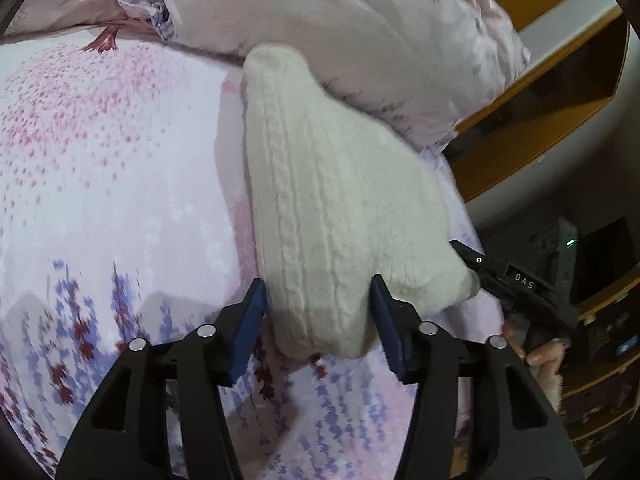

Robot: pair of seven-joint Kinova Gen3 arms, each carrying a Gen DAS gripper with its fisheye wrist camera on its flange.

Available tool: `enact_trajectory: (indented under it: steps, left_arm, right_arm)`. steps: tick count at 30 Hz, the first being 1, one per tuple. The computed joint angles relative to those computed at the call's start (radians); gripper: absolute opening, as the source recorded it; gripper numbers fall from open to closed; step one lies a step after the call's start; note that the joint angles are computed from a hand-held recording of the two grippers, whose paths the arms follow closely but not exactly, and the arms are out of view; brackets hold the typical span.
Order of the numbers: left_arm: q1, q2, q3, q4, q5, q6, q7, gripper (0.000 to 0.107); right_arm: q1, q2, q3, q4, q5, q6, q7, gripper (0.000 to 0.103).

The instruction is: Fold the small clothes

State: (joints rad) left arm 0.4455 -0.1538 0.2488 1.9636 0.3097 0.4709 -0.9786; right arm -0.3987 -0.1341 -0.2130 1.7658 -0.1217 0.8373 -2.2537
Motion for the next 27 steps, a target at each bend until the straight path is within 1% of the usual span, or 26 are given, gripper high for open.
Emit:
enact_trajectory:
  steps: [1, 2, 3, 4, 5, 6, 7, 8, 9, 10, 12, 13, 14, 15, 16, 17, 18, 19, 20, 21, 22, 23, 25, 27]
  left_arm:
    - [0.000, -0.009, -0.021, 0.004, 0.026, -0.011, -0.024, 0.070]
    - [-0.017, -0.016, -0.024, 0.003, 0.039, -0.013, -0.033, 0.074]
    - [-0.025, -0.015, -0.046, -0.006, 0.065, -0.009, -0.057, 0.078]
    - [-0.018, -0.001, -0.085, -0.023, 0.084, 0.002, -0.079, 0.078]
    - [-0.028, 0.019, -0.104, -0.049, 0.086, 0.025, -0.084, 0.078]
    - [-0.050, 0.048, -0.106, -0.081, 0.072, 0.053, -0.074, 0.078]
    - [-0.074, 0.067, -0.097, -0.101, 0.074, 0.072, -0.072, 0.078]
    - [-0.083, 0.094, -0.106, -0.123, 0.091, 0.090, -0.085, 0.078]
    - [-0.096, 0.120, -0.110, -0.142, 0.117, 0.101, -0.105, 0.078]
    - [-0.109, 0.146, -0.107, -0.161, 0.126, 0.104, -0.112, 0.078]
    - [-0.121, 0.185, -0.093, -0.193, 0.095, 0.104, -0.091, 0.078]
    - [-0.109, 0.199, -0.105, -0.205, 0.081, 0.103, -0.078, 0.077]
    - [-0.104, 0.210, -0.113, -0.207, 0.083, 0.098, -0.081, 0.076]
    - [-0.118, 0.220, -0.103, -0.208, 0.102, 0.090, -0.100, 0.068]
    - [-0.150, 0.235, -0.076, -0.212, 0.137, 0.081, -0.135, 0.053]
    - [-0.174, 0.243, -0.057, -0.212, 0.172, 0.076, -0.175, 0.046]
    - [-0.180, 0.243, -0.057, -0.205, 0.207, 0.069, -0.216, 0.035]
    - [-0.185, 0.234, -0.053, -0.191, 0.228, 0.048, -0.248, 0.027]
    - [-0.194, 0.225, -0.038, -0.180, 0.234, 0.028, -0.267, 0.025]
    - [-0.187, 0.220, -0.042, -0.174, 0.223, 0.012, -0.269, 0.022]
    - [-0.164, 0.210, -0.064, -0.157, 0.201, -0.005, -0.255, 0.020]
    - [-0.159, 0.204, -0.069, -0.141, 0.196, -0.019, -0.234, 0.020]
    - [-0.169, 0.204, -0.069, -0.127, 0.203, -0.013, -0.218, 0.020]
    - [-0.171, 0.197, -0.071, -0.120, 0.203, -0.002, -0.211, 0.022]
  right_arm:
    - [-0.009, -0.006, 0.037, 0.004, -0.041, -0.022, 0.025, 0.058]
    - [-0.023, -0.005, 0.083, 0.004, -0.081, -0.052, 0.044, 0.061]
    - [-0.045, 0.005, 0.129, 0.002, -0.122, -0.065, 0.080, 0.062]
    - [-0.064, 0.022, 0.173, -0.008, -0.163, -0.069, 0.110, 0.062]
    - [-0.067, 0.052, 0.204, -0.025, -0.203, -0.068, 0.133, 0.062]
    - [-0.054, 0.084, 0.217, -0.042, -0.244, -0.065, 0.159, 0.062]
    - [-0.031, 0.107, 0.211, -0.055, -0.273, -0.060, 0.182, 0.061]
    - [0.004, 0.147, 0.186, -0.082, -0.285, -0.050, 0.189, 0.061]
    - [0.047, 0.169, 0.143, -0.099, -0.282, -0.044, 0.186, 0.060]
    - [0.088, 0.190, 0.098, -0.114, -0.270, -0.044, 0.180, 0.055]
    - [0.152, 0.226, 0.015, -0.138, -0.245, -0.055, 0.170, 0.045]
    - [0.160, 0.237, -0.007, -0.147, -0.220, -0.061, 0.154, 0.027]
    - [0.150, 0.252, -0.017, -0.166, -0.180, -0.056, 0.131, 0.016]
    - [0.122, 0.256, -0.009, -0.176, -0.139, -0.060, 0.121, 0.013]
    - [0.076, 0.248, 0.018, -0.182, -0.098, -0.072, 0.127, 0.008]
    - [0.033, 0.233, 0.040, -0.178, -0.058, -0.098, 0.127, 0.008]
    - [0.009, 0.219, 0.048, -0.163, -0.017, -0.137, 0.113, 0.008]
    - [-0.021, 0.197, 0.063, -0.155, 0.024, -0.160, 0.108, 0.007]
    - [-0.064, 0.189, 0.095, -0.153, 0.064, -0.167, 0.086, 0.007]
    - [-0.088, 0.186, 0.114, -0.156, 0.105, -0.157, 0.061, 0.007]
    - [-0.095, 0.195, 0.118, -0.167, 0.133, -0.132, 0.032, 0.007]
    - [-0.082, 0.217, 0.111, -0.183, 0.146, -0.091, -0.008, 0.007]
    - [-0.029, 0.268, 0.063, -0.213, 0.132, -0.023, -0.044, 0.007]
    - [-0.028, 0.285, 0.065, -0.208, 0.103, -0.017, -0.041, 0.009]
